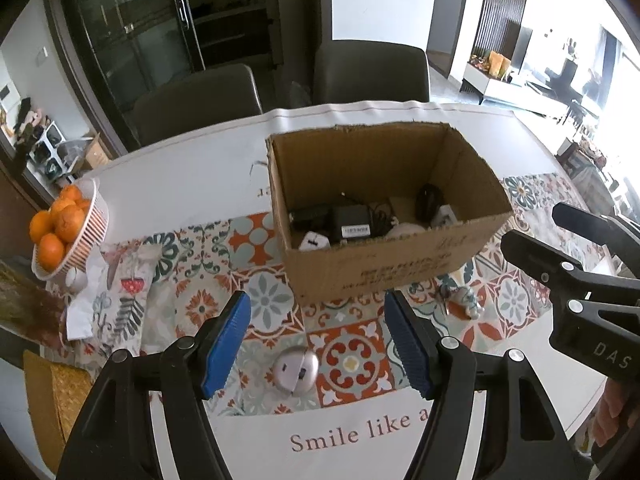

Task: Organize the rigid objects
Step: 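Move both open grippers back toward the silver mouse and astronaut figurine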

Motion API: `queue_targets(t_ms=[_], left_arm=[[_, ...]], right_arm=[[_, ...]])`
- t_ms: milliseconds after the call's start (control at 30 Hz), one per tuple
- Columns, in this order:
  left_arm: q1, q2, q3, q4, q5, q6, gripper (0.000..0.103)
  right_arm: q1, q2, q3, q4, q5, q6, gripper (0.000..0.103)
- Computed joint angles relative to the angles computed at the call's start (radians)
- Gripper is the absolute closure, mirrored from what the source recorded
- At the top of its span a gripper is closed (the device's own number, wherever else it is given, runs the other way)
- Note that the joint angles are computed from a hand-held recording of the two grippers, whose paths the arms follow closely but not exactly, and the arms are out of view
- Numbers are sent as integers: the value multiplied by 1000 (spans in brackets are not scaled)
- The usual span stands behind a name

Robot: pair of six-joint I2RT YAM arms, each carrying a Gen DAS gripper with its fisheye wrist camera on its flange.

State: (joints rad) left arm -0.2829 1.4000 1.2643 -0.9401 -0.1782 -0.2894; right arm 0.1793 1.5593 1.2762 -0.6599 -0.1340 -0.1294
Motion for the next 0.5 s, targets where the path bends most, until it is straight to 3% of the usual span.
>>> queue_targets(t_ms=[500], left_arm=[[-104,-104,-258,119,-102,-135,34]], right_arm=[[-32,-132,-313,233,30,1,28]])
